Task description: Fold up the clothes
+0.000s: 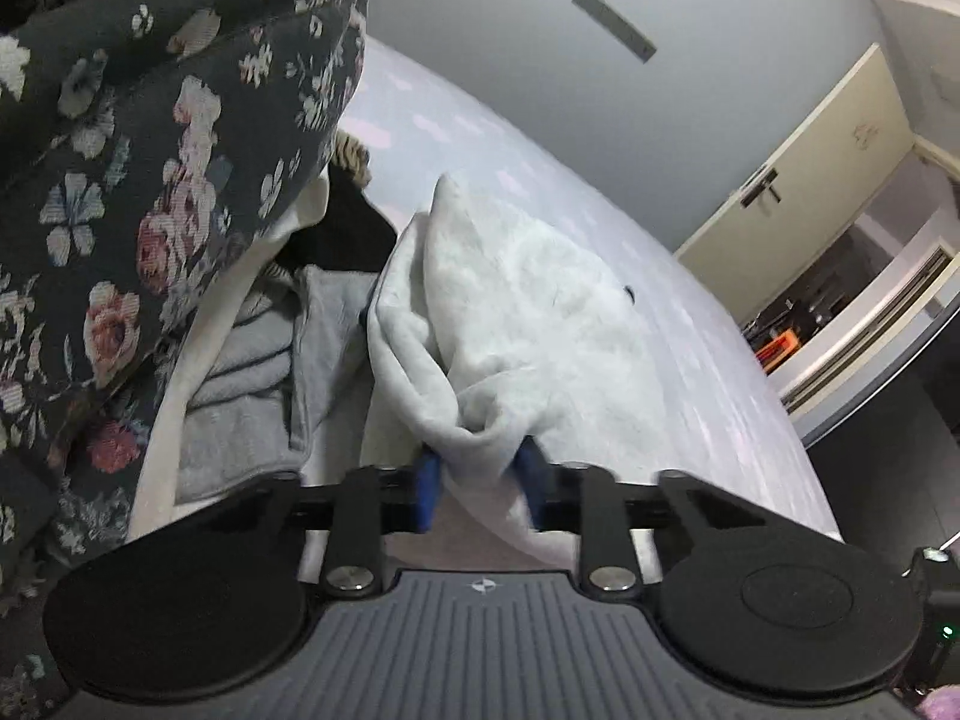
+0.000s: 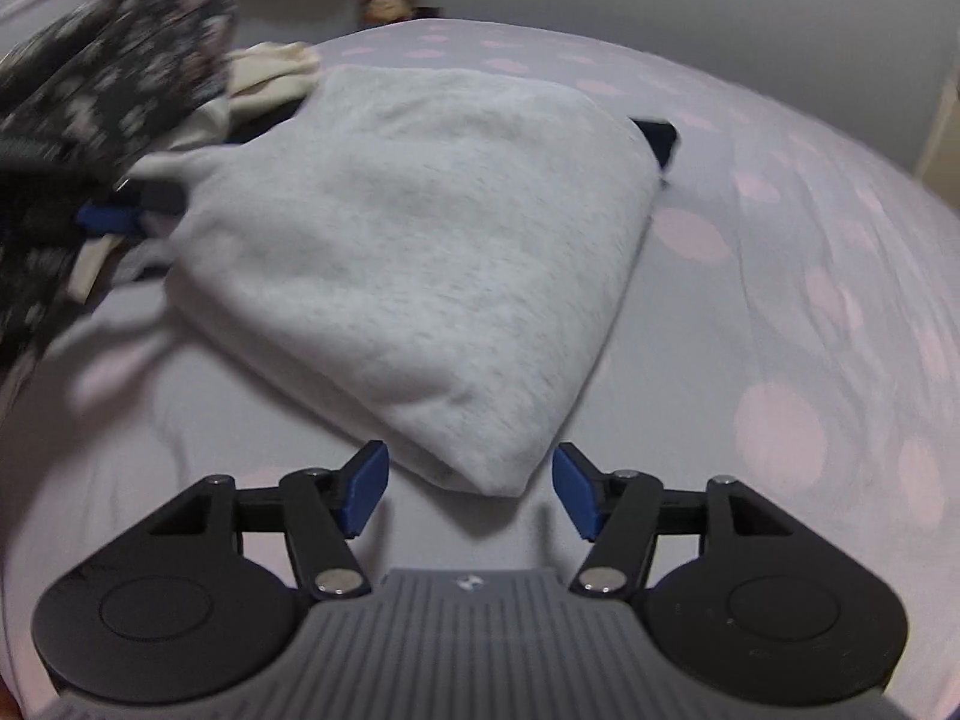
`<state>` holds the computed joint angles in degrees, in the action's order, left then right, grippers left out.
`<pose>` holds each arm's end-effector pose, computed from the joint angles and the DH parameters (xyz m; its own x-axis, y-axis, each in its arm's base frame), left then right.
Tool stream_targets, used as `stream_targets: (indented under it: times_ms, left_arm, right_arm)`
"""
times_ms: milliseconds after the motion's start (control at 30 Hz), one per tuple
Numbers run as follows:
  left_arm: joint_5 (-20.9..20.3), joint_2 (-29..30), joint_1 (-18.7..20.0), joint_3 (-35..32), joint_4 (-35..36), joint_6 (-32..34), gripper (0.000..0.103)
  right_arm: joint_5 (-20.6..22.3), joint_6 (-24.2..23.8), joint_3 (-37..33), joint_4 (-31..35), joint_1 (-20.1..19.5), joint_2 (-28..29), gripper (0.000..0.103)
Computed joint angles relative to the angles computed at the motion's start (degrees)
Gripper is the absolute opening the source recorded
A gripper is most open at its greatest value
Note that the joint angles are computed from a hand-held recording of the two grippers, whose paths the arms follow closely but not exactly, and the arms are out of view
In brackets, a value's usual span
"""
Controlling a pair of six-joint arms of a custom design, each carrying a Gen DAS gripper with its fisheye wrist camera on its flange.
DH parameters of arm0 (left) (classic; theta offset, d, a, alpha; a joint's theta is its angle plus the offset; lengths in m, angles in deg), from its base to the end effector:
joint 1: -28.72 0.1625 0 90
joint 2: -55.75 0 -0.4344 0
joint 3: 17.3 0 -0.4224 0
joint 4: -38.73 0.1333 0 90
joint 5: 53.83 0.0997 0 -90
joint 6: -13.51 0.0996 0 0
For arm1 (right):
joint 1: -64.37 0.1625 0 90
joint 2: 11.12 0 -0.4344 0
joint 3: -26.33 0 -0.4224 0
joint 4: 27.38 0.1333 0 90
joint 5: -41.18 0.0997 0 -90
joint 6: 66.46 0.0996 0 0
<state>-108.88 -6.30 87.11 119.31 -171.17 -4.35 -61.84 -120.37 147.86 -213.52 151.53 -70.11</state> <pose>-0.0707 -0.4781 0.1526 -0.9807 -0.1050 -0.1651 0.0711 0.5951 -0.8005 0.0832 -0.5601 0.1344 -0.6029 -0.5705 0.5577 -0.7570 0.6297 -0.1743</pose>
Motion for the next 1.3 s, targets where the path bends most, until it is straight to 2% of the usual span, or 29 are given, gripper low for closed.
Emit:
stream_targets:
  times_ms: [33, 67, 100, 133, 200, 233, 400, 500, 633, 700, 767, 800, 867, 900, 967, 1000, 1100, 1200, 1300]
  left_arm:
    - [-0.52, 0.30, -0.07, 0.21, -1.71, 0.75, 0.013]
    - [-1.11, 0.51, -0.20, 0.52, -3.51, 1.25, 0.011]
    - [-2.04, 0.64, -0.24, 0.84, -5.24, 1.64, 0.010]
    - [-3.22, 0.77, -0.18, 1.15, -6.95, 1.89, 0.010]
    - [-5.67, 0.78, 0.31, 1.50, -8.57, 1.23, 0.009]
    - [-5.62, 0.64, 0.55, 1.39, -7.42, 0.03, 0.009]
    - [-1.44, 1.03, 2.17, -0.04, 1.39, -5.61, 0.008]
    - [1.37, 2.15, 2.51, -1.30, 4.59, -5.36, 0.008]
    - [3.32, 2.82, 1.88, -1.55, 6.11, -5.48, 0.009]
    - [4.72, 2.71, 0.89, -1.19, 6.41, -5.39, 0.013]
    - [7.33, 2.06, -0.89, -0.10, 7.01, -5.97, 0.026]
    - [9.46, 1.63, -2.01, 0.67, 7.43, -6.44, 0.030]
    - [13.03, 0.84, -4.03, 2.13, 7.90, -7.41, 0.051]
    - [13.56, 0.64, -4.56, 2.79, 6.87, -7.58, 0.055]
    - [12.61, 0.80, -4.12, 3.25, 3.51, -7.99, 0.065]
    - [11.42, 0.96, -3.42, 3.25, 1.81, -8.47, 0.066]
    - [5.88, 1.35, -0.01, 2.20, -0.02, -11.64, 0.066]
    - [2.27, 2.22, 2.80, 0.64, -0.10, -13.38, 0.066]
    - [0.77, 3.31, 4.26, -0.85, 0.37, -11.97, 0.066]
  right_arm:
    - [0.24, 2.41, -0.38, -0.14, -0.16, 0.25, 0.035]
    - [0.43, 4.73, -0.62, -0.83, -0.20, 0.42, 0.024]
    - [1.06, 6.49, -0.75, -1.32, -0.32, 0.30, 0.016]
    - [2.13, 7.35, -0.60, -2.05, -0.48, -0.14, 0.012]
    - [3.68, 6.84, 0.35, -5.04, -0.68, -0.99, 0.011]
    - [4.24, 6.23, 0.78, -6.17, -0.78, -1.36, 0.011]
    - [3.31, 6.62, 1.36, -4.65, -1.78, -1.08, 0.011]
    - [2.29, 6.50, 1.12, -5.04, -2.42, 0.60, 0.011]
    - [0.95, 5.49, 1.58, -6.42, -3.45, 1.50, 0.005]
    - [1.07, 5.77, 2.43, -6.41, -4.11, 0.51, 0.001]
    - [2.23, 6.83, 3.72, -5.72, -5.08, -1.45, 0.000]
    - [2.99, 7.46, 4.41, -5.25, -5.63, -2.57, 0.001]
    - [5.54, 9.29, 5.81, -4.14, -6.93, -4.92, 0.007]
    - [6.87, 10.39, 6.38, -3.83, -7.51, -5.87, 0.009]
    - [10.13, 13.23, 6.99, -2.69, -8.73, -7.44, 0.033]
    - [12.20, 14.98, 7.12, -2.25, -9.36, -8.02, 0.048]
    - [18.04, 19.76, 6.54, -0.74, -10.81, -8.84, 0.054]
    - [21.04, 24.15, 4.44, 1.37, -11.22, -7.80, 0.071]
    - [22.31, 27.86, 1.84, 4.55, -11.56, -6.08, 0.071]
